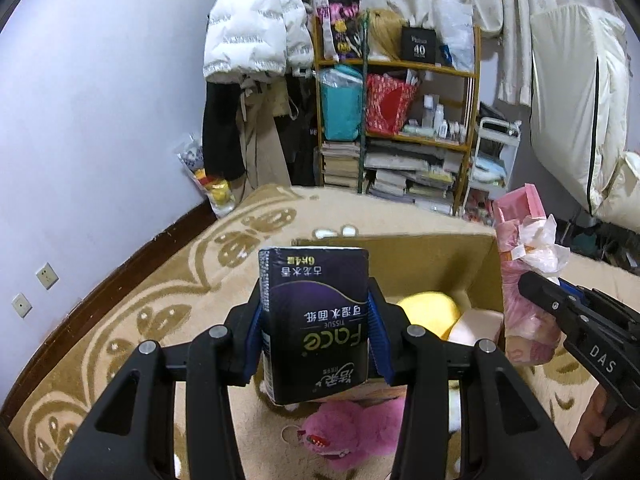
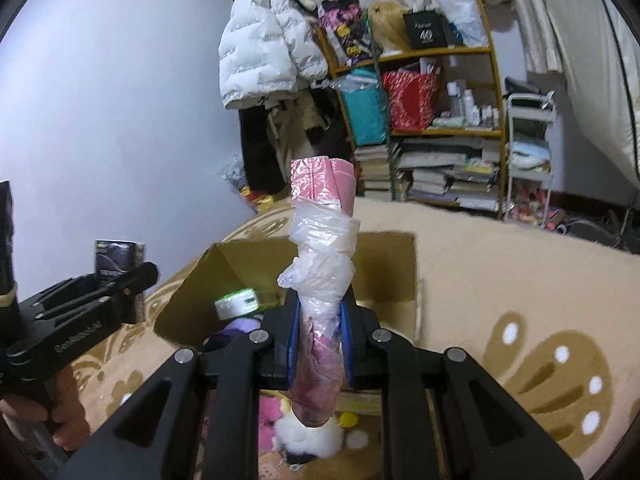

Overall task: Organize soft objects
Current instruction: 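Lift the Face pack with left while right lifts the pink package over the box, then open the left tool dropping the Face pack while right releases the pink package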

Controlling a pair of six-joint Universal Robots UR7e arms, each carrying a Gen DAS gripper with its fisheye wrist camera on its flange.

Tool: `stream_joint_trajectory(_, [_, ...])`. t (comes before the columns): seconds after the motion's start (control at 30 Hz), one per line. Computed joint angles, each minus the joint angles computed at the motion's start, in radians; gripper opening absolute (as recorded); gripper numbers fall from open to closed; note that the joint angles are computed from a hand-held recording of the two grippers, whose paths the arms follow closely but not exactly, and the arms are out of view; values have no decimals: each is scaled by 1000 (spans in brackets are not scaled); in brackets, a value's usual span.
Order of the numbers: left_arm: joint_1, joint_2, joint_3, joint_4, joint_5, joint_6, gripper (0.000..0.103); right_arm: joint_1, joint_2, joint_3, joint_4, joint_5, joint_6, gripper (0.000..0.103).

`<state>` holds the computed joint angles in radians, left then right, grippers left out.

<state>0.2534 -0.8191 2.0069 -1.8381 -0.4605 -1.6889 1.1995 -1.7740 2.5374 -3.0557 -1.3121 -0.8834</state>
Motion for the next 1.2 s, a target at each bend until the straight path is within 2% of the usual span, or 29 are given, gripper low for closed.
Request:
stream_joint_trajectory(0.1, [12,-3,16,-82,-12,50,43,-9,-8,-17,91,20,4,19])
stream_joint_trajectory(0.33, [31,-2,38,-205,-28,127,43,-7,-2,-24,133,17,-10,20])
stream_joint_trajectory(0.57, [49,13,43,-296,-62,204,43,-2,4,-24,113,-1,3,22])
stream_joint_trajectory(0.67, [58,19,40,-315,-64,227,44,-3,12,-22,76,-9,17,23])
stream_joint_trajectory(0.83, [72,29,27,-301,-86,233,45,9,35,-38,78,-43,9,27])
stream_joint_trajectory(0.9, [76,31,25,-292,-95,228,47,14,41,-41,80,-56,10,33])
stream_joint_trajectory(0.97, [76,33,21,-269,-94,209,54,16,45,-41,77,-65,3,46])
stream_joint_trajectory(1.0, [75,33,19,-250,-89,194,55,14,45,-40,75,-63,-1,49])
stream_joint_trajectory(1.07, [77,33,19,-245,-92,191,56,10,42,-37,68,-56,-8,65])
stream_joint_trajectory(1.13, [82,32,19,-250,-103,193,60,6,36,-37,76,-45,-14,76])
stream_joint_trajectory(1.2, [83,32,20,-241,-107,180,67,2,28,-36,84,-33,-22,83])
